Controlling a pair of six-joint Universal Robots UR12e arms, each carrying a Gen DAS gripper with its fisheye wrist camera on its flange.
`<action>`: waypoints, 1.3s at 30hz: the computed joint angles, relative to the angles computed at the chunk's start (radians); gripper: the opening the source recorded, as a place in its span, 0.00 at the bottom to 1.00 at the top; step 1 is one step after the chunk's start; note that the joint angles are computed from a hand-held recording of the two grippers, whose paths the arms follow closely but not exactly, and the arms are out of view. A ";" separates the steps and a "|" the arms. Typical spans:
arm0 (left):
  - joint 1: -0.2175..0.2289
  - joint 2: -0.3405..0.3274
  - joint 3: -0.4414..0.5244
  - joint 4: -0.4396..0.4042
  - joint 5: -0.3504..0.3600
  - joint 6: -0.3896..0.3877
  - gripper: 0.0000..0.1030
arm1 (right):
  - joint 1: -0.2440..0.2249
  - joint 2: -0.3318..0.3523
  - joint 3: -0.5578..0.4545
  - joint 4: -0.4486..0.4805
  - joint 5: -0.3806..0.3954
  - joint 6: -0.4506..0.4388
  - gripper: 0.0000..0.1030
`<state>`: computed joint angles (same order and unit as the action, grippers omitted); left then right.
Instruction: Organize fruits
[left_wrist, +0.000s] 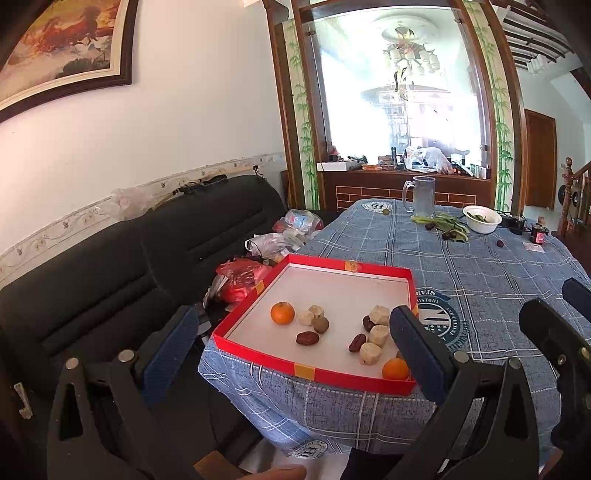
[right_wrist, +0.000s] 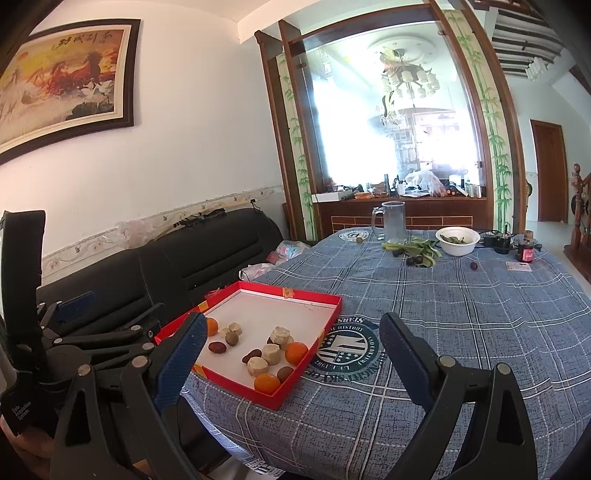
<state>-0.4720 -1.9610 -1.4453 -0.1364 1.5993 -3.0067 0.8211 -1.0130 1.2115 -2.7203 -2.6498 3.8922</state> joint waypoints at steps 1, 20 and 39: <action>-0.001 0.001 -0.001 -0.001 -0.001 0.002 1.00 | 0.000 0.000 0.000 -0.001 -0.001 0.001 0.92; -0.004 0.005 -0.011 -0.007 -0.017 0.013 1.00 | 0.003 -0.003 0.002 0.011 -0.005 0.024 0.93; -0.005 0.004 -0.015 -0.007 -0.019 0.014 1.00 | 0.003 0.000 -0.003 0.011 -0.008 0.024 0.93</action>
<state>-0.4766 -1.9568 -1.4601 -0.1437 1.5803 -2.9932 0.8244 -1.0130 1.2088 -2.7091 -2.6580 3.9161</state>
